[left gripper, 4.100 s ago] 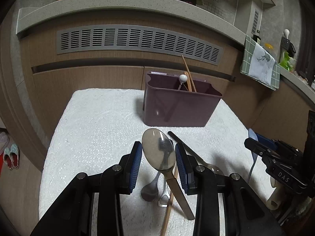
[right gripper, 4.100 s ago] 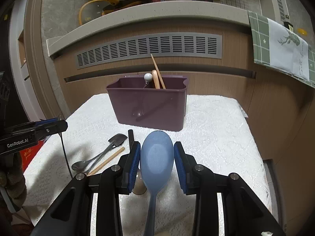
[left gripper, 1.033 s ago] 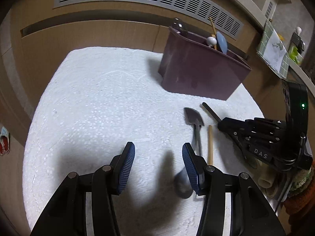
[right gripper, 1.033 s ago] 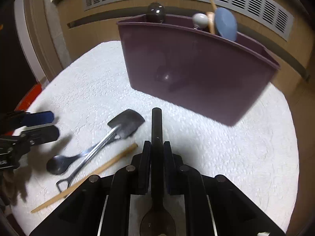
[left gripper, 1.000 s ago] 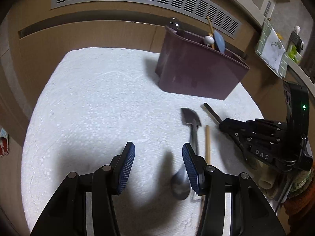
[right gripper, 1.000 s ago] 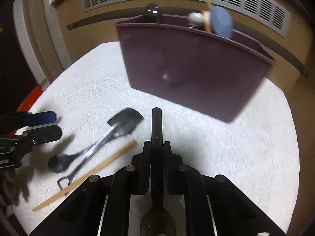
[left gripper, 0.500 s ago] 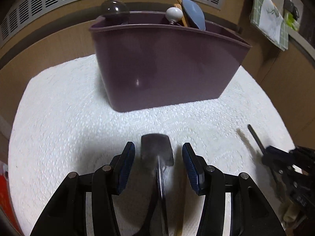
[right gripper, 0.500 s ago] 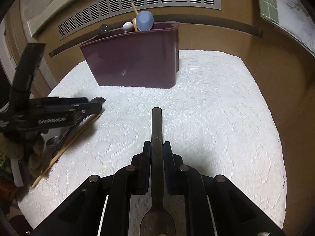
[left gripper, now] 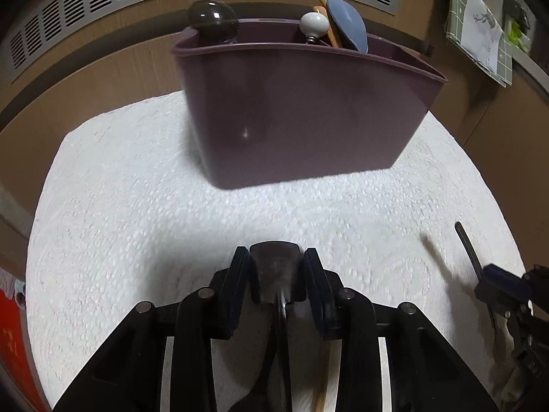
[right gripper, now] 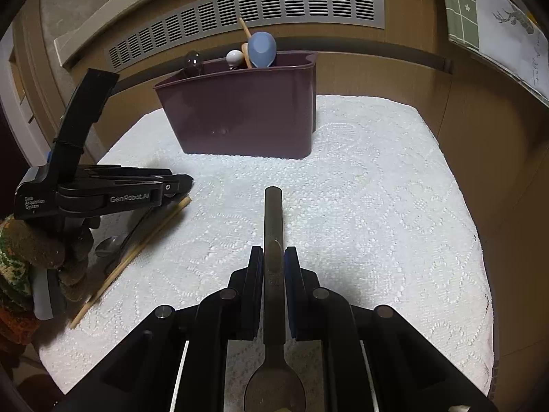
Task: Organize utensils
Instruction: 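Grasp the black-handled knife with right gripper while left gripper grasps the metal spatula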
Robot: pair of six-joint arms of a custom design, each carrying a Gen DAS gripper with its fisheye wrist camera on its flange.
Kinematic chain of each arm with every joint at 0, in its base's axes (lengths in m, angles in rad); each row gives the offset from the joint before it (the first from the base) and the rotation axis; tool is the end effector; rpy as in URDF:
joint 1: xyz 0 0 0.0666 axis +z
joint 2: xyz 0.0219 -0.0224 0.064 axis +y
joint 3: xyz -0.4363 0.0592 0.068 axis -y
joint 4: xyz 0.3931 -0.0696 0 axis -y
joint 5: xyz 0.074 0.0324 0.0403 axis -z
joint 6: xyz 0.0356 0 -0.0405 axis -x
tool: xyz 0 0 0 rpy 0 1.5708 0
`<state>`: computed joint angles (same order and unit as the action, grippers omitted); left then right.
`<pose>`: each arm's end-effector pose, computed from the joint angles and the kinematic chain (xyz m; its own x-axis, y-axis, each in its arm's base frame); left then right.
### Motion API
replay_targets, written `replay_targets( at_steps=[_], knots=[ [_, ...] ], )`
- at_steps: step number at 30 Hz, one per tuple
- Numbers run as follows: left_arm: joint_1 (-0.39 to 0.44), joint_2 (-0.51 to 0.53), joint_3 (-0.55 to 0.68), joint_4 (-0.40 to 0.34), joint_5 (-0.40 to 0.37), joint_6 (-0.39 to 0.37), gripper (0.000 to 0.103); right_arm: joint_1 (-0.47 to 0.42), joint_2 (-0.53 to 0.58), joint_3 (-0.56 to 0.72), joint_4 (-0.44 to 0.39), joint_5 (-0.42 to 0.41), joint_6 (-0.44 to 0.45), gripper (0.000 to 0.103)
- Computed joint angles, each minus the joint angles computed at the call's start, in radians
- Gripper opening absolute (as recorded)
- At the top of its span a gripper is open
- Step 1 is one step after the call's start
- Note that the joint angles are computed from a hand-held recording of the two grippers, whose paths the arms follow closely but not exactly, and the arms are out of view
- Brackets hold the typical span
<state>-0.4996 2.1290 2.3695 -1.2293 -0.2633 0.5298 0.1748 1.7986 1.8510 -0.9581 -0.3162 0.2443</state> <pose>0.6642 -0.3524 0.4676 -0.8030 -0.1176 -0.5842 -0.0798 0.9927 -0.0902 0.6339 0.1228 0.4759 -0.6662 -0.3511 -0.6580 -0.5312 0.8427 0.0881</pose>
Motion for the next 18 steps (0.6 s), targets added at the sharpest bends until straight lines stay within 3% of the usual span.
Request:
replay_targets(
  at_steps=[9,15,18],
  knots=[
    [-0.029,-0.225,-0.362,0.166,0.022,0.038,0.033,0.014,-0.009,-0.019,-0.016,-0.003,0.025,0.011],
    [-0.035,-0.305,-0.474,0.225,0.022,0.07,0.033,0.018,0.009,0.0,-0.049,-0.036,0.033,0.012],
    [-0.033,-0.327,-0.509,0.247,0.032,0.087,0.034,0.032,0.031,0.026,-0.073,-0.005,0.041,0.014]
  ],
)
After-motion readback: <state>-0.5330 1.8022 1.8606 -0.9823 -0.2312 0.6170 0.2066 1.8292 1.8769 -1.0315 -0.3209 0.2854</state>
